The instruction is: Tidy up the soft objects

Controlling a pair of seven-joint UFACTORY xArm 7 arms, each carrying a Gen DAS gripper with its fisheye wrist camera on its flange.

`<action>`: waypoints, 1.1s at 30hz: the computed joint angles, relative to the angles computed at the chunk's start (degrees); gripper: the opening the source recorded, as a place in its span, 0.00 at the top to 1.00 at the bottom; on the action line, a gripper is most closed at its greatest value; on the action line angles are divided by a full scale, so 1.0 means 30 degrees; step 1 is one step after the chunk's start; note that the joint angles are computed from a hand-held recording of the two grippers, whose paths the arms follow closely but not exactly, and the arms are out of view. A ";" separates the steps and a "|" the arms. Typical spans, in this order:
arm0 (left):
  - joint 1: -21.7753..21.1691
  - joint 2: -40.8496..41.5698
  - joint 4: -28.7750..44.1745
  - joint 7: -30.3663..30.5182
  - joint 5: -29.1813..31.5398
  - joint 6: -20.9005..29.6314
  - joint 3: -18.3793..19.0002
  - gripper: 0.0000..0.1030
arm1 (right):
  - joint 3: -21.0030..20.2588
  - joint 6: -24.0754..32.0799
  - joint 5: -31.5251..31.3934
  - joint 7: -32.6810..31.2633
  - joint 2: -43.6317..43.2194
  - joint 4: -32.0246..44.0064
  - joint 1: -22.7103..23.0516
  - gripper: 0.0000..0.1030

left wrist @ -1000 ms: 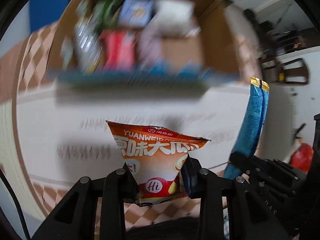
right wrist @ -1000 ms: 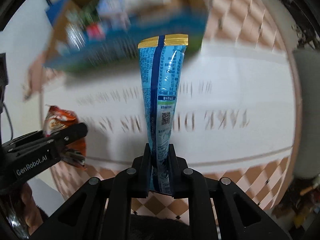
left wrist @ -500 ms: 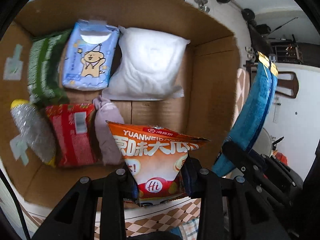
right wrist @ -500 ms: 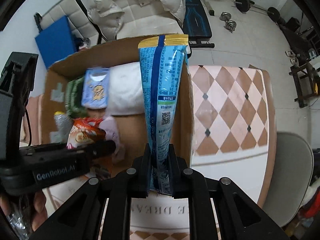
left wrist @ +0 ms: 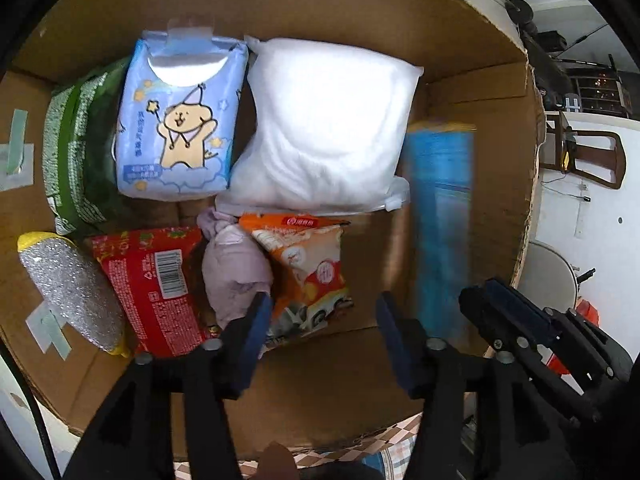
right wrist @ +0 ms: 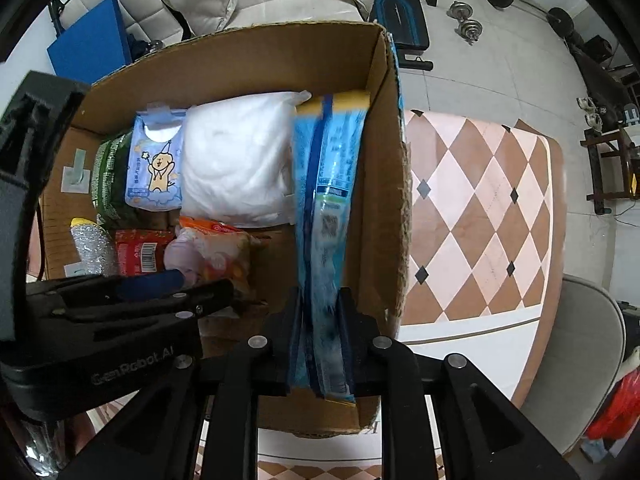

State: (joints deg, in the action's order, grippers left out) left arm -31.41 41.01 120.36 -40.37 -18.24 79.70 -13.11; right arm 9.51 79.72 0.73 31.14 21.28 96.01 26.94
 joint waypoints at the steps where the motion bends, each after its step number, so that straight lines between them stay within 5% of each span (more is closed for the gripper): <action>1: -0.0020 -0.0165 -0.0111 -0.0063 0.0101 -0.0065 0.0075 0.37 | -0.0016 0.0161 -0.0092 -0.0014 0.0008 0.0093 0.0020 0.80; 3: -0.0022 -0.0379 -0.0220 -0.0203 0.0287 -0.0079 0.0189 0.30 | -0.0063 0.0453 -0.0211 0.0016 -0.0052 0.0229 0.0018 0.79; 9: 0.0210 -0.2630 -0.1437 -0.0435 0.1174 0.0336 0.0524 0.13 | -0.0117 0.0516 -0.0092 0.0100 -0.0766 -0.0037 -0.0224 0.46; 14: 0.0047 -0.6429 -0.5491 -0.0801 0.2812 -0.0700 0.0791 0.04 | 0.0082 0.0398 -0.0589 0.0068 -0.1683 -0.0725 -0.0025 0.31; 19: -0.0232 -0.9850 -0.9313 -0.1833 0.5443 -0.1237 0.0654 0.02 | 0.0554 -0.0287 -0.0815 0.0303 -0.3100 -0.2389 0.0440 0.06; 33: -0.0743 -1.1842 -1.3114 -0.4527 0.7678 -0.2490 -0.0500 0.02 | 0.1311 -0.1903 -0.0654 0.2369 -0.5277 -0.5485 0.1036 0.00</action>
